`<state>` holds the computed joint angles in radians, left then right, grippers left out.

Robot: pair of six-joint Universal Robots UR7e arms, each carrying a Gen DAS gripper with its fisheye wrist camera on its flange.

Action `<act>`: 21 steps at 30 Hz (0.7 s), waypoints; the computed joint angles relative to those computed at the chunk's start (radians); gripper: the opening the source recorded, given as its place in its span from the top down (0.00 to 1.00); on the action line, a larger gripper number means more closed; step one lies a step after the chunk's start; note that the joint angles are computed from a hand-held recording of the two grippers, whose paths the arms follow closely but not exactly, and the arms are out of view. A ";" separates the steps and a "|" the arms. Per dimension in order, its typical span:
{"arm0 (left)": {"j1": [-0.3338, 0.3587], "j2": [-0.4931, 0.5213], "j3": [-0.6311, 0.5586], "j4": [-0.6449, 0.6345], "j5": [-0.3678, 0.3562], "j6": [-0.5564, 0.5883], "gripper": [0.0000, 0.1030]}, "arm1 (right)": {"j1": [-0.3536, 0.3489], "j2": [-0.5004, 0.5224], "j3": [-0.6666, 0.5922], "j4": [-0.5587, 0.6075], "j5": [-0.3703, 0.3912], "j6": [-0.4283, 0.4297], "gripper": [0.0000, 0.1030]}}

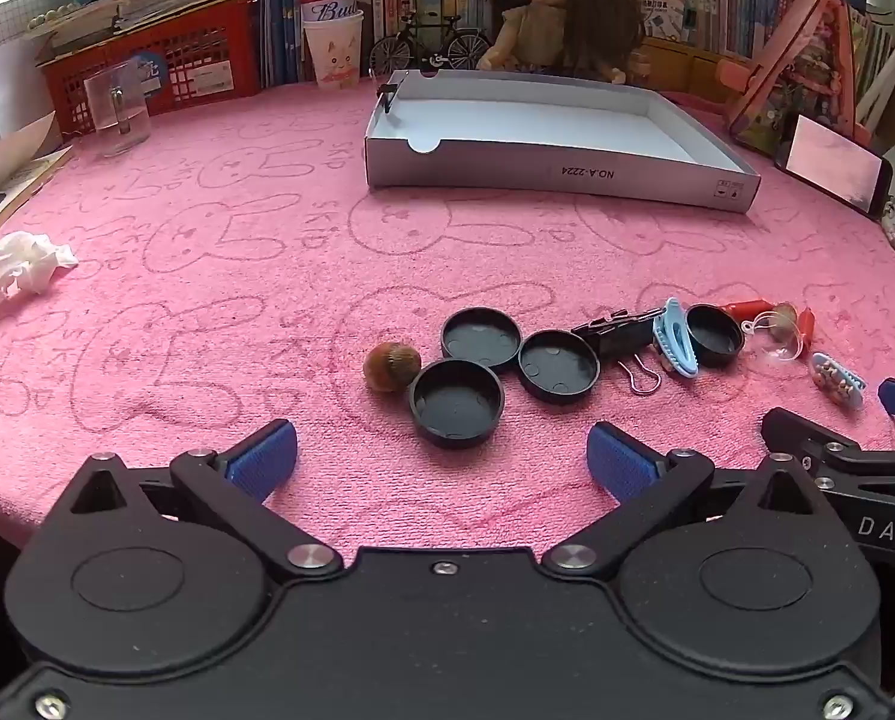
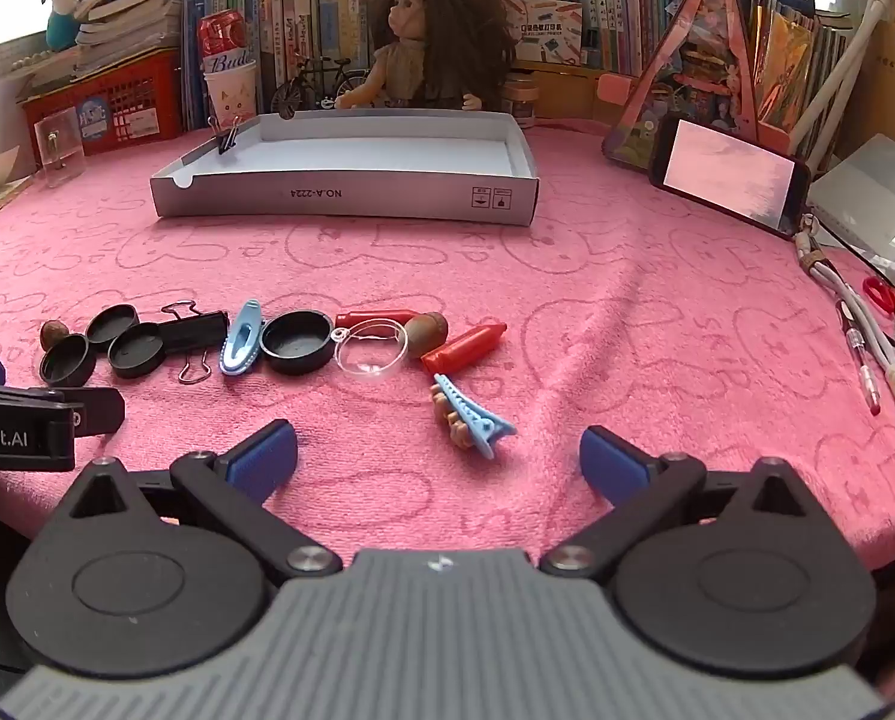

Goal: Organize rigid objects

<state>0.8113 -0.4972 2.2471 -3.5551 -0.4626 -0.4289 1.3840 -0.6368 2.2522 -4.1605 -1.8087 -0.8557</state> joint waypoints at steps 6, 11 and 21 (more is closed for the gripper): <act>0.000 -0.003 0.001 0.008 -0.001 -0.005 0.00 | 0.000 0.000 0.000 0.001 0.000 0.001 0.00; 0.000 -0.004 0.001 0.011 -0.001 -0.008 0.00 | 0.000 0.001 0.000 -0.001 0.000 0.001 0.00; 0.000 -0.004 0.001 0.012 -0.001 -0.008 0.00 | 0.001 0.000 0.001 -0.002 0.000 0.001 0.00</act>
